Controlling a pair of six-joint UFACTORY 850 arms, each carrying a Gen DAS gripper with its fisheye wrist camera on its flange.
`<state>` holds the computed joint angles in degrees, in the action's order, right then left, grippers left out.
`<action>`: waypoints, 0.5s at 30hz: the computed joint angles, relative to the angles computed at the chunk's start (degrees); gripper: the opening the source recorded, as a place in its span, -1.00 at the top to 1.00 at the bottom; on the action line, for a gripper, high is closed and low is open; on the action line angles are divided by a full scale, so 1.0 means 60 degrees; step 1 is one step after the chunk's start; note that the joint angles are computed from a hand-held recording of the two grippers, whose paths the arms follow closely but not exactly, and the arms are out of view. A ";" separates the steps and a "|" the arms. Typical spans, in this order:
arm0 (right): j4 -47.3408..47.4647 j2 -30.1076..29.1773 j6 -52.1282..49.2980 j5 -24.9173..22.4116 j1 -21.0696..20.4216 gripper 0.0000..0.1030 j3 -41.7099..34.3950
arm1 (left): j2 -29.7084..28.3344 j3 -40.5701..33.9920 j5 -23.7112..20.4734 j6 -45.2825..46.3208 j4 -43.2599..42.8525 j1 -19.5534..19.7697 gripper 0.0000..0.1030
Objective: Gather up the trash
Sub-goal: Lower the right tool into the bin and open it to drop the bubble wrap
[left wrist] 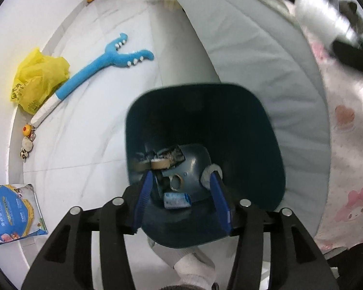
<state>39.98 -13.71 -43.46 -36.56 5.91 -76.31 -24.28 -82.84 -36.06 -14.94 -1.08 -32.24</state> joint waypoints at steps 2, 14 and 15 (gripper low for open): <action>-0.0403 -0.0156 0.0385 -0.0004 0.0123 0.33 -0.0064 | 0.0240 0.0209 0.0310 -0.0151 0.0046 0.0079 -0.13; -0.2402 -0.1069 0.2389 -0.0595 0.0706 0.34 -0.0432 | 0.1000 0.0727 0.1817 -0.1406 0.1328 0.0245 -0.47; -0.2503 -0.1145 0.2493 -0.0638 0.0755 0.34 -0.0479 | 0.1084 0.0768 0.1949 -0.1547 0.1475 0.0246 -0.48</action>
